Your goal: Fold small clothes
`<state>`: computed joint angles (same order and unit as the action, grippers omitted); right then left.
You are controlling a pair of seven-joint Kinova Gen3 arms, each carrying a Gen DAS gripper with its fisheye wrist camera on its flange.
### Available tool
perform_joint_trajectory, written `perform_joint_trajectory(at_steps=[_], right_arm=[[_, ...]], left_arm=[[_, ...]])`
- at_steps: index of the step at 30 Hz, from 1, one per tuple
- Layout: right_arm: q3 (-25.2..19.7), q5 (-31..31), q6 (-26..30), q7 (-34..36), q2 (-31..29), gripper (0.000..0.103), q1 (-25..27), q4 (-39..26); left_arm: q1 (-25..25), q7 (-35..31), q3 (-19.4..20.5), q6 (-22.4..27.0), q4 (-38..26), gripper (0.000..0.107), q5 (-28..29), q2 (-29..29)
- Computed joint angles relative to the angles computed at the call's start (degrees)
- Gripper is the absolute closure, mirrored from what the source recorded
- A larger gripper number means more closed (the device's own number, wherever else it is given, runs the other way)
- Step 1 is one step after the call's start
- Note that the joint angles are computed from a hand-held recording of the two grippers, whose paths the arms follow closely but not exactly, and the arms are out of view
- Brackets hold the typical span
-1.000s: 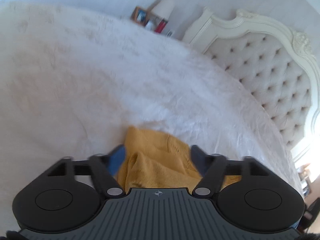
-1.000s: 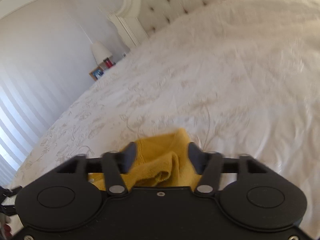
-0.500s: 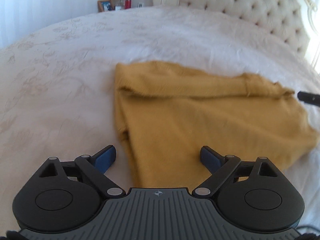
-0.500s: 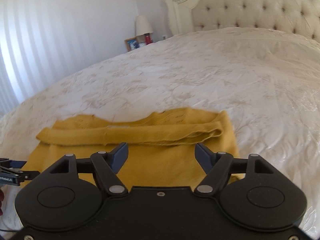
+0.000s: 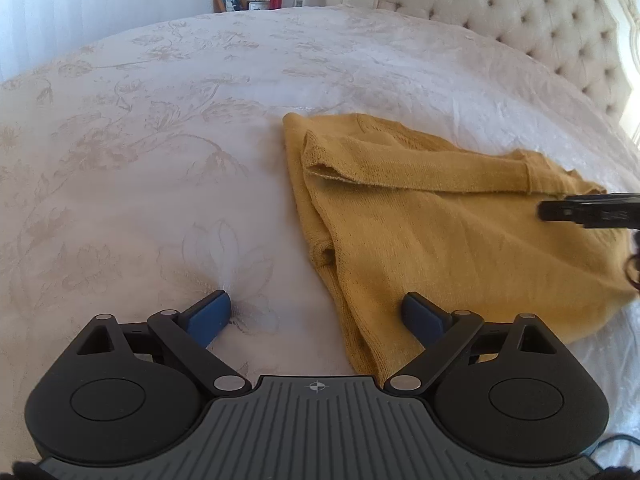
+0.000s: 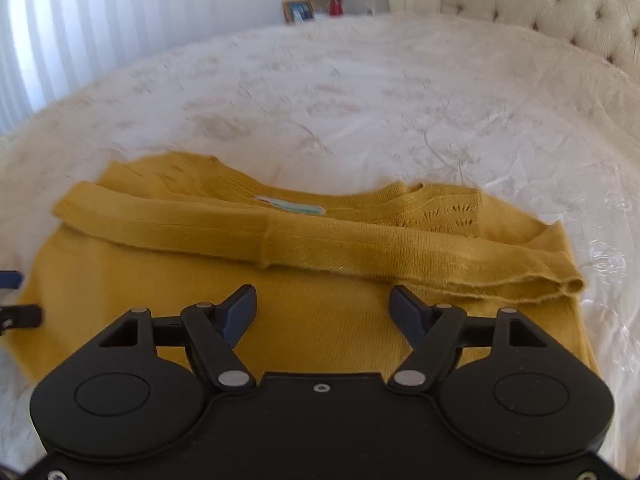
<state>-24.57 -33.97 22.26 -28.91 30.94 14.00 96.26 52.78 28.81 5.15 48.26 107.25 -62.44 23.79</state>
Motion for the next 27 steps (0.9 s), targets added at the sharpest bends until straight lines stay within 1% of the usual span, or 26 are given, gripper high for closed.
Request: perform_joint_trajectory(at_steps=[1, 3, 6, 7, 8, 9, 11, 13, 14, 16, 19, 21, 23, 24, 26, 27], right_arm=[[2.34, 1.41, 0.01, -2.33, 0.88, 0.026, -2.65, -1.63], [7.37, 3.69, 0.92, -6.99, 2.79, 0.019, -7.96, -5.80], [15.13, 5.89, 1.74, -13.98, 4.87, 0.018, -15.44, -10.98], [16.53, 6.80, 2.01, -16.31, 5.47, 0.018, -16.71, -12.32], [16.86, 7.60, 2.25, -18.64, 6.17, 0.018, -16.95, -13.60], [16.13, 7.69, 1.61, -20.04, 6.66, 0.018, -16.37, -14.10], [11.68, 6.68, -2.29, -20.04, 6.04, 0.019, -12.60, -12.15], [6.37, 3.74, -6.62, -16.31, 4.21, 0.019, -8.53, -8.26], [3.71, 2.56, -7.68, -13.98, 3.14, 0.019, -6.51, -6.53], [-1.59, 1.34, -8.05, -9.32, 1.22, 0.019, -2.47, -3.51], [-9.56, 0.08, -5.21, -2.33, -0.33, 0.019, 3.67, 0.01], [-14.87, -1.70, -5.99, 2.33, -1.29, 0.019, 7.69, 4.14], [-20.17, -0.45, -9.40, 4.64, -1.85, 0.019, 11.47, 9.22], [-21.77, 1.58, -11.37, 4.46, -2.42, 0.019, 12.44, 11.88], [-23.22, 6.07, -13.15, 1.43, -3.25, 0.019, 13.67, 15.90], [-25.01, 7.43, -13.25, -0.54, -3.07, 0.018, 15.52, 17.61]], left_arm=[[-0.02, 0.13, -0.05, -0.12, 0.00, 0.014, -0.14, 0.02], [0.02, 0.42, -0.14, -0.30, 0.11, 0.013, -0.51, 0.10], [0.05, 1.59, -0.39, -1.10, 0.85, 0.012, -1.57, -0.08], [-0.03, 2.00, -0.43, -1.37, 1.10, 0.012, -1.93, -0.18], [-0.11, 2.21, -0.39, -1.55, 1.28, 0.012, -2.19, -0.28], [-0.13, 2.64, -0.38, -1.75, 1.60, 0.012, -2.58, -0.43], [-0.11, 4.30, -0.45, -2.30, 2.36, 0.012, -3.60, -0.83], [0.08, 7.27, -0.60, -2.66, 3.35, 0.012, -5.40, -1.35], [0.12, 8.86, -0.58, -2.67, 3.78, 0.012, -6.28, -1.59], [0.51, 12.78, -0.49, -1.57, 4.49, 0.012, -8.44, -1.91], [1.13, 15.70, 0.56, 2.94, 4.27, 0.012, -9.47, -1.56], [1.27, 17.82, 1.26, 5.22, 4.58, 0.012, -9.97, -1.62], [0.79, 19.32, 1.97, 6.29, 4.96, 0.012, -10.19, -1.85], [0.49, 19.60, 2.31, 6.72, 5.00, 0.012, -10.11, -1.89], [-0.08, 19.81, 2.92, 6.89, 5.08, 0.012, -10.12, -1.90], [-0.36, 19.70, 3.19, 6.62, 5.16, 0.012, -10.23, -2.01]])
